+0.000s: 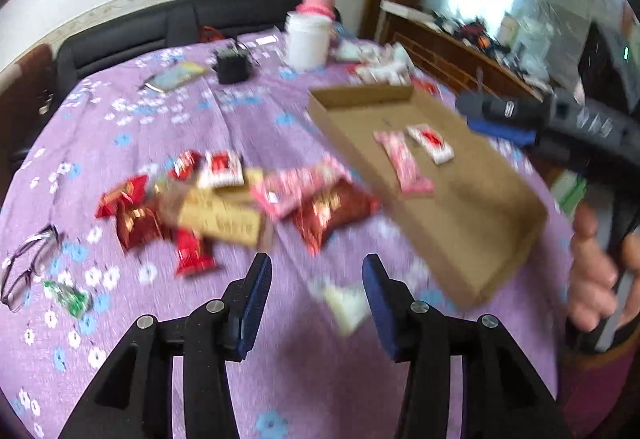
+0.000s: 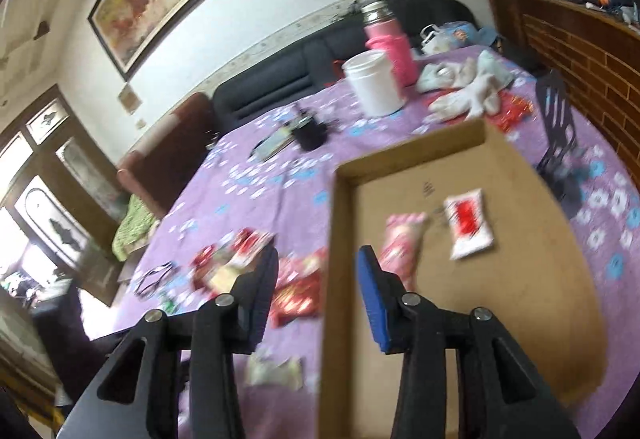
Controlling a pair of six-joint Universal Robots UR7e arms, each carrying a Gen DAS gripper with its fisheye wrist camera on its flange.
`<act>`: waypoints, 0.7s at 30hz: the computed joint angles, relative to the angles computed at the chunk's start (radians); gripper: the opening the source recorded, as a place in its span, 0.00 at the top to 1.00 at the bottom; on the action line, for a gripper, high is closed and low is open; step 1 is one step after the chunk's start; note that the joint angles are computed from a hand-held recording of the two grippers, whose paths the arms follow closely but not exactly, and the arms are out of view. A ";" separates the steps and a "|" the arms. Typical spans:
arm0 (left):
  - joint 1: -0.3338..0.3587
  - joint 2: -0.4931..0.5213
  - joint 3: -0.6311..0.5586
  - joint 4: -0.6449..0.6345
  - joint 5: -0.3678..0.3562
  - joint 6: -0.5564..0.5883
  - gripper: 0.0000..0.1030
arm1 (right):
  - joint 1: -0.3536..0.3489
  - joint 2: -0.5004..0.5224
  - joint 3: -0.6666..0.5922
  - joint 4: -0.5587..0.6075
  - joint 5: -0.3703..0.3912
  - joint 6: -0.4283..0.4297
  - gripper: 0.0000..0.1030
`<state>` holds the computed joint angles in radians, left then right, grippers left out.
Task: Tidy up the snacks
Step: 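Grasp the cream-white packet with the left tool while the right tool grasps the red-gold packet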
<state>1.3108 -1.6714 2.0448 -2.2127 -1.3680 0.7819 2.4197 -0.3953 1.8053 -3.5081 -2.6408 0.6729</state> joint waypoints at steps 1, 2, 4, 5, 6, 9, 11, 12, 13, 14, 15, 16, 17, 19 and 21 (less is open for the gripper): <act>0.003 -0.006 0.018 -0.002 0.006 0.040 0.52 | 0.009 0.008 -0.006 0.002 0.002 0.005 0.61; -0.001 -0.011 0.034 0.009 0.015 0.069 0.52 | 0.018 0.014 -0.011 0.010 0.001 0.015 0.61; -0.007 -0.011 0.048 0.058 0.023 0.105 0.52 | 0.030 0.021 -0.018 0.031 0.002 0.032 0.61; -0.011 -0.014 0.058 0.060 0.030 0.117 0.52 | 0.037 0.022 -0.019 0.045 -0.001 0.046 0.61; -0.018 -0.018 0.086 0.027 0.047 0.140 0.52 | 0.043 0.021 -0.017 0.065 -0.007 0.065 0.61; -0.029 -0.009 0.120 -0.035 0.071 0.151 0.52 | 0.050 0.017 -0.016 0.108 -0.016 0.098 0.61; -0.038 0.012 0.132 -0.068 0.102 0.129 0.52 | 0.048 0.011 -0.013 0.132 -0.013 0.121 0.61; -0.034 0.013 0.138 -0.094 0.087 0.125 0.58 | 0.044 0.009 -0.016 0.143 -0.007 0.122 0.61; -0.035 0.011 0.139 -0.096 0.087 0.118 0.69 | 0.040 0.009 -0.021 0.153 -0.004 0.120 0.61; -0.035 0.009 0.139 -0.099 0.089 0.110 0.72 | 0.037 0.009 -0.027 0.163 0.000 0.116 0.61; -0.034 0.010 0.139 -0.109 0.092 0.106 0.76 | 0.030 0.011 -0.038 0.171 0.018 0.103 0.61; -0.027 0.008 0.136 -0.115 0.095 0.102 0.80 | 0.022 0.011 -0.045 0.172 0.039 0.088 0.61; -0.015 0.009 0.122 -0.108 0.097 0.087 0.80 | 0.011 0.011 -0.057 0.183 0.073 0.070 0.61; 0.014 0.009 0.095 -0.100 0.095 0.075 0.81 | -0.015 0.014 -0.084 0.216 0.128 0.041 0.61; 0.043 0.013 0.064 -0.086 0.095 0.066 0.81 | -0.041 0.020 -0.122 0.275 0.175 0.014 0.61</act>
<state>1.3538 -1.6581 2.1086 -2.2983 -1.2727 0.8484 2.3789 -0.3749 1.6829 -3.2335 -2.4662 0.6873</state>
